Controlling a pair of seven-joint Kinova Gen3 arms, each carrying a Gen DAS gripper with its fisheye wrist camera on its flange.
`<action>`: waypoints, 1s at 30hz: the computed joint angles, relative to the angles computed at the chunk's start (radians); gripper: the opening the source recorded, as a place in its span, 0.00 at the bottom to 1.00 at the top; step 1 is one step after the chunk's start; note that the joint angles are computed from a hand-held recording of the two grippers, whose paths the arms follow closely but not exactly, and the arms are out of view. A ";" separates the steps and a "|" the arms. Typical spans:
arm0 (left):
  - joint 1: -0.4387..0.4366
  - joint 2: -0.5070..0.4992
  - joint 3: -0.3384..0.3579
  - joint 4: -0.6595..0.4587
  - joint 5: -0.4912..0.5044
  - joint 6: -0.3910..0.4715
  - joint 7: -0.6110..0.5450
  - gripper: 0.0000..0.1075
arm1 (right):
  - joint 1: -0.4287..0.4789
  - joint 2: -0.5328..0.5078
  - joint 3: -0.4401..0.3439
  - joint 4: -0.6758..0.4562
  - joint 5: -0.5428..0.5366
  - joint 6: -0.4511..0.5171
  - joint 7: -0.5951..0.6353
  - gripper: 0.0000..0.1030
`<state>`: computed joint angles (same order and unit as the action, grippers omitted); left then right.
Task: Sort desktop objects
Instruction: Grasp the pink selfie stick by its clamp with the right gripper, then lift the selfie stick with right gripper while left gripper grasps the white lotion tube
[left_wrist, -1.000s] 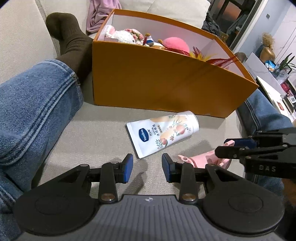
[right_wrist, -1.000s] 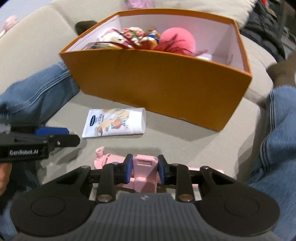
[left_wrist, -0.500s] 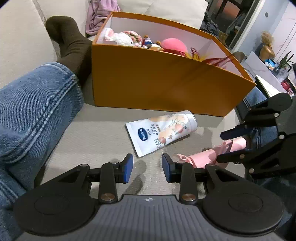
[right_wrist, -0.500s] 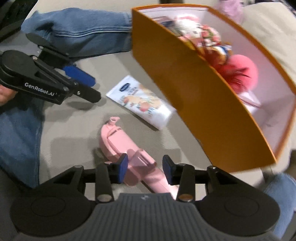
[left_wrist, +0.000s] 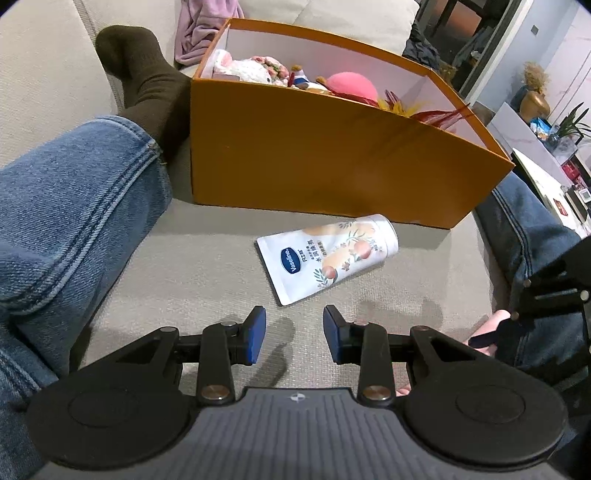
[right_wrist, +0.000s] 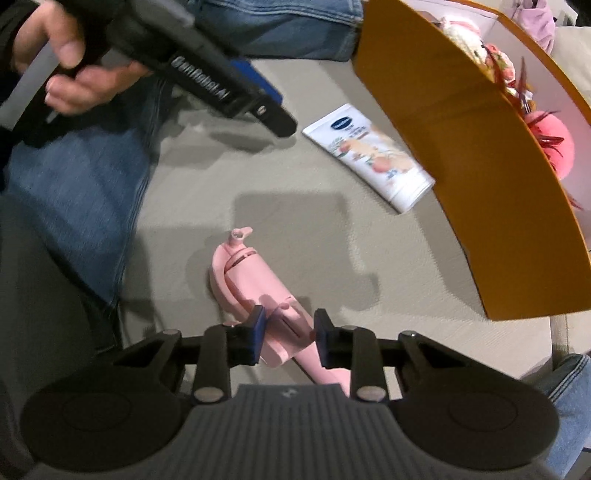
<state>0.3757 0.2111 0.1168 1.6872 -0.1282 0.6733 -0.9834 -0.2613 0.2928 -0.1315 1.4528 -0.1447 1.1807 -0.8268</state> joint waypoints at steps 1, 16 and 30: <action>0.001 0.000 0.000 0.000 -0.002 0.001 0.002 0.36 | -0.001 -0.003 0.003 0.000 -0.006 -0.001 -0.020 0.27; -0.003 -0.009 0.006 0.007 0.004 0.000 -0.021 0.36 | 0.099 -0.045 0.055 0.047 -0.104 -0.170 -0.451 0.06; 0.109 0.103 -0.006 -0.184 -0.192 0.188 -0.102 0.48 | 0.127 -0.096 0.052 0.207 -0.128 -0.354 -0.586 0.13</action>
<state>0.4842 0.3144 0.1112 1.5037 -0.3198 0.8611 -1.0851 -0.1348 0.1968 -0.0798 1.6598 -0.2723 0.8264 -1.4126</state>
